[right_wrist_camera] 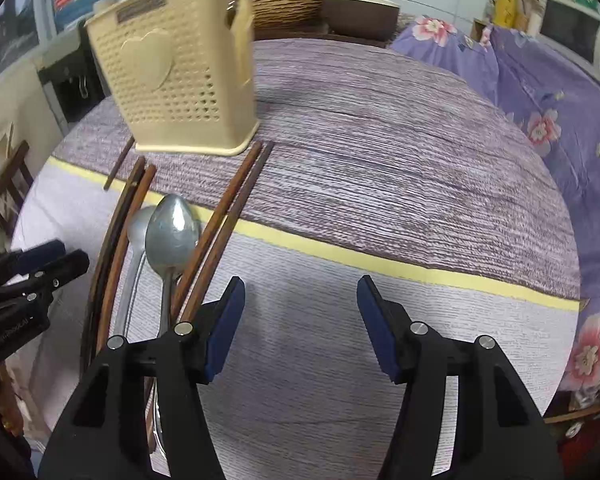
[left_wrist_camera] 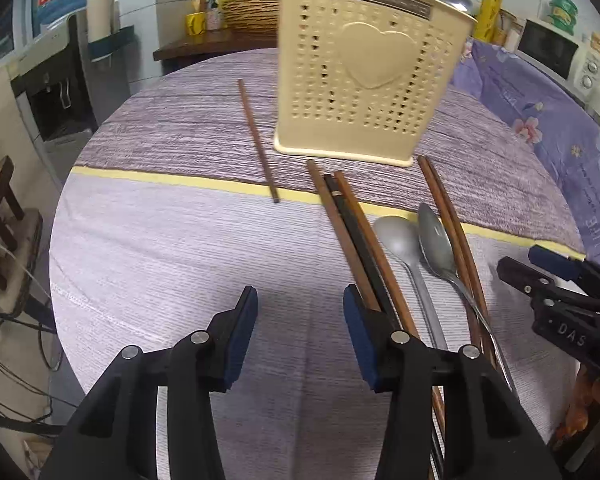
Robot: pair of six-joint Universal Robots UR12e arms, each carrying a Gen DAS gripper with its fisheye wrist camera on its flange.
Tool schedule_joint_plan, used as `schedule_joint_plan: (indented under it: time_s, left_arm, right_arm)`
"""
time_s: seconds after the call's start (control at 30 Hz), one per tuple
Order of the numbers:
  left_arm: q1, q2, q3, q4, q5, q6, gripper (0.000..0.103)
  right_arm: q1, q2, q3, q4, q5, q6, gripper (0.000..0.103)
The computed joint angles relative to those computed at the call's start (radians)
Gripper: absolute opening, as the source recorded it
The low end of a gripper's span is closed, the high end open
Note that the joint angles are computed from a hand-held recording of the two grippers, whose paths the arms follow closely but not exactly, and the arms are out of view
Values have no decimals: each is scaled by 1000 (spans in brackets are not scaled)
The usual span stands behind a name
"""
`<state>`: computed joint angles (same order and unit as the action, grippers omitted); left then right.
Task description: Organize utensils
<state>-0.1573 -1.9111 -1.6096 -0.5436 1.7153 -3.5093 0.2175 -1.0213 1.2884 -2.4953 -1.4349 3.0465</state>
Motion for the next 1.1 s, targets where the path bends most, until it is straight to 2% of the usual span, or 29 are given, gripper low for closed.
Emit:
schedule_joint_plan:
  time_s: [0.1,0.3,0.37,0.47,0.53,0.57,0.7,0.83,0.93,1.1]
  left_arm:
    - [7,-1,0,28,-31,-26,45]
    - [-16,-26,31,5,-20,9,45]
    - [-23,-27,28,16,9,20,45]
    - [-18,-23,27,-1,16,24,44]
    - [-12,-17,24,-19,35,22,41]
    - [-8,-13,21,-23,29,14,41]
    - [8,-2,7,12,-18,-35,41]
    - [-5,-14,21,17,-42,-6,41]
    - [-21,-25,31,-3,-22,14,42]
    - [-22,-19,23,-5,1,17,41]
  right_arm:
    - [0,4,-7,-11,20,11,59]
    - [13,11,-21,20,52,-10,59]
    - [22,15,-26,33,24,-29,59]
    - [24,15,-29,44,13,-40,59]
    - [24,11,-28,43,-21,-47,58]
    - [22,9,-29,44,-32,-43,56]
    - [4,11,-34,34,13,-6,55]
    - [5,17,-42,35,25,-2,55]
    - [7,17,-40,39,31,4,55]
    - [8,14,-32,24,25,0,55]
